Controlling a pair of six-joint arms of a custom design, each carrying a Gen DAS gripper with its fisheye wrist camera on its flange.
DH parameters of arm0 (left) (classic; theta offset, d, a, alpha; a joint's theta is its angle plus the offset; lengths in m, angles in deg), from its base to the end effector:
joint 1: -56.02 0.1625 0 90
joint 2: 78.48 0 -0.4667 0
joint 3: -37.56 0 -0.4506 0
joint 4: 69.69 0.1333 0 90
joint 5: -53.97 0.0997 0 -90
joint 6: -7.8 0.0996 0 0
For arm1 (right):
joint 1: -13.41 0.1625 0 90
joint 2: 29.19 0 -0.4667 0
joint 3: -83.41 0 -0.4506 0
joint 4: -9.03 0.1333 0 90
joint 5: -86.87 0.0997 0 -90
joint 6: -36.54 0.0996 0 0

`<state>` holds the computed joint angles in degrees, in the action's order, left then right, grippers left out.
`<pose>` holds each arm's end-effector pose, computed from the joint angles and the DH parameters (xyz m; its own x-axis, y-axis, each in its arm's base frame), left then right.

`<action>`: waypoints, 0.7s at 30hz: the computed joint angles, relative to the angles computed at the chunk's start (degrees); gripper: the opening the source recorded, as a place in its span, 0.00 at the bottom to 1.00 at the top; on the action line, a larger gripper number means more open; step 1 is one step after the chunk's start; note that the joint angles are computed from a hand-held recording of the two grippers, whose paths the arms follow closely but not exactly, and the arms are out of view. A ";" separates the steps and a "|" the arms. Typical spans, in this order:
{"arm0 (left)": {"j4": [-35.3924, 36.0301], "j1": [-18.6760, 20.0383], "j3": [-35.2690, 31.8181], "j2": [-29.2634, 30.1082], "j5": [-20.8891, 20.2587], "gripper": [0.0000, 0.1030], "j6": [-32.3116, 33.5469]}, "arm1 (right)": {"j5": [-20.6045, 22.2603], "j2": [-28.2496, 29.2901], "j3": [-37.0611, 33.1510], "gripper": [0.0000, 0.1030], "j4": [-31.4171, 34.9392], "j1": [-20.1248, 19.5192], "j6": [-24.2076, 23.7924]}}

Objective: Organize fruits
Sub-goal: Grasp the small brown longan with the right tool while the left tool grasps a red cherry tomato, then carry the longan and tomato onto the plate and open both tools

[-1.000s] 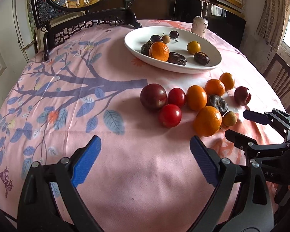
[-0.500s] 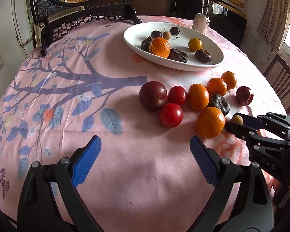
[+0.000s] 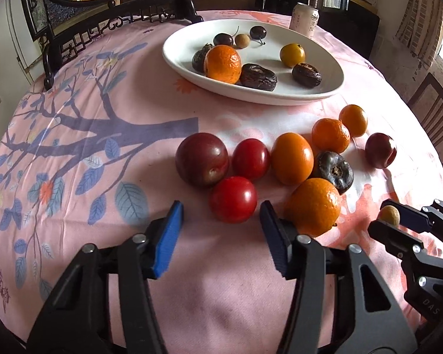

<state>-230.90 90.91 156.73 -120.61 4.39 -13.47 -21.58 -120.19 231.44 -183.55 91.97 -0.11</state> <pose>-0.3286 -0.4704 -0.0491 -0.6515 0.4106 -0.6379 0.6220 0.7705 -0.1393 0.0255 -0.3871 0.2561 -0.7929 -0.0811 0.6039 -0.4168 0.7952 -0.4404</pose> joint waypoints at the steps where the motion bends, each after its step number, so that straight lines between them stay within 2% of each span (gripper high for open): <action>1: 0.10 -0.08 -0.27 0.26 0.33 0.40 0.19 | 0.03 -0.19 0.12 0.26 0.19 -0.10 -0.07; 4: -0.46 -0.02 -0.35 0.26 -0.41 0.29 0.93 | 0.48 -0.85 0.53 0.26 0.45 -0.65 -0.12; 12: -1.53 -1.20 2.63 -3.86 -2.55 0.29 1.62 | 2.00 -3.08 0.53 0.26 1.22 -0.36 -0.35; 21: -4.30 -2.57 2.07 -6.42 -2.24 0.29 5.26 | 1.38 -2.12 -3.02 0.26 0.68 3.67 -1.17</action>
